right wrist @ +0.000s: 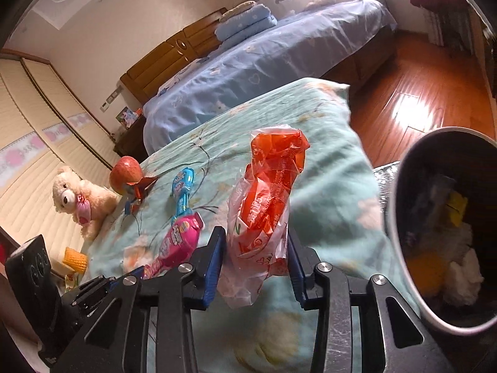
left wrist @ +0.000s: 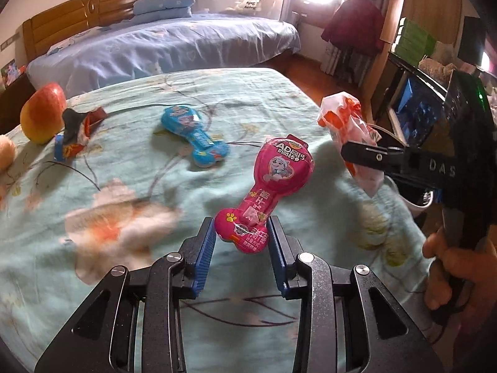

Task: Collect trash
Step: 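Grasp the orange-and-white snack bag with the right tool while the left tool grasps the pink candy packet, then carry the snack bag and pink packet over the grey bin and hold them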

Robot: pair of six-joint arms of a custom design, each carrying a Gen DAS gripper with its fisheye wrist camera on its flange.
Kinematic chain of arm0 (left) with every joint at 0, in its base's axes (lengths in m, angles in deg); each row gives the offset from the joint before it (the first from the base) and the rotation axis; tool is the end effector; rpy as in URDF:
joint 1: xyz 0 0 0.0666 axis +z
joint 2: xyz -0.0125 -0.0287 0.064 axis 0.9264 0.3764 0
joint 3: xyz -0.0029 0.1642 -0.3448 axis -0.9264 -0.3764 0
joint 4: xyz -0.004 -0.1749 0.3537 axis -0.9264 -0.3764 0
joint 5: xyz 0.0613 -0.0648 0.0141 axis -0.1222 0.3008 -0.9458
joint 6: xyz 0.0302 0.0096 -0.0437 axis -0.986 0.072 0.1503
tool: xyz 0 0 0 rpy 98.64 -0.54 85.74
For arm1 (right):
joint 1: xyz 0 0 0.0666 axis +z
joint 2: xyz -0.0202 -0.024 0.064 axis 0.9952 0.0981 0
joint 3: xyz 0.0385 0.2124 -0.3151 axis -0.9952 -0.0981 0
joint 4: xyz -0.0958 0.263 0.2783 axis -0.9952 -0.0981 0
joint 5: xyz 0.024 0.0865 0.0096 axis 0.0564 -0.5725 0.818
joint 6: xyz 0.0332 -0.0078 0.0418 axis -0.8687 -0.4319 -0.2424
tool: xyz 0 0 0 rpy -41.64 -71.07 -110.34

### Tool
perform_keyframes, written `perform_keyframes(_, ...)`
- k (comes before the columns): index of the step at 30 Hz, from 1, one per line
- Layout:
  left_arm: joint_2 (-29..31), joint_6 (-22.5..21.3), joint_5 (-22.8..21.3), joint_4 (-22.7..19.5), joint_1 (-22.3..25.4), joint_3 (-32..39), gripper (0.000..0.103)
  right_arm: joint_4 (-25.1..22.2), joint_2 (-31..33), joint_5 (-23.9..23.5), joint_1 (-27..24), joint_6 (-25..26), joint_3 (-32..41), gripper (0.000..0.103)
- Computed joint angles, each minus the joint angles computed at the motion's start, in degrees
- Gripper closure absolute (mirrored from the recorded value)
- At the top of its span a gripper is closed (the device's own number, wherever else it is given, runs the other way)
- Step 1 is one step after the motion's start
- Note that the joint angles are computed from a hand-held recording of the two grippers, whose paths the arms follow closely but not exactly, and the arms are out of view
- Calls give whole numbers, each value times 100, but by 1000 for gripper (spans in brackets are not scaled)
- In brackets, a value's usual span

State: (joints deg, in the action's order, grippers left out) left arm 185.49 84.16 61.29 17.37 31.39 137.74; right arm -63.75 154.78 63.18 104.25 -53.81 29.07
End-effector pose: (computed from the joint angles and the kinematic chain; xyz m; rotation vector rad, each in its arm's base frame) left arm 0.5214 -0.3855 0.4948 0.5441 2.4006 -0.3416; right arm 0.5053 0.1834 0.4848 0.2813 2.3877 0.4924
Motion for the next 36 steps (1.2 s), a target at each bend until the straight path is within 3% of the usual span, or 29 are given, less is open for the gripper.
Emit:
perform_keyframes(22, 572, 114, -83, -354, -669, 1048, 71, 20, -1350, 672, -239, -85, -1309, 64)
perform_keyframes(36, 1365, 37, -172, -951, -954, 2490, 70, -4, -1690, 788, -501, -23, -1575, 64)
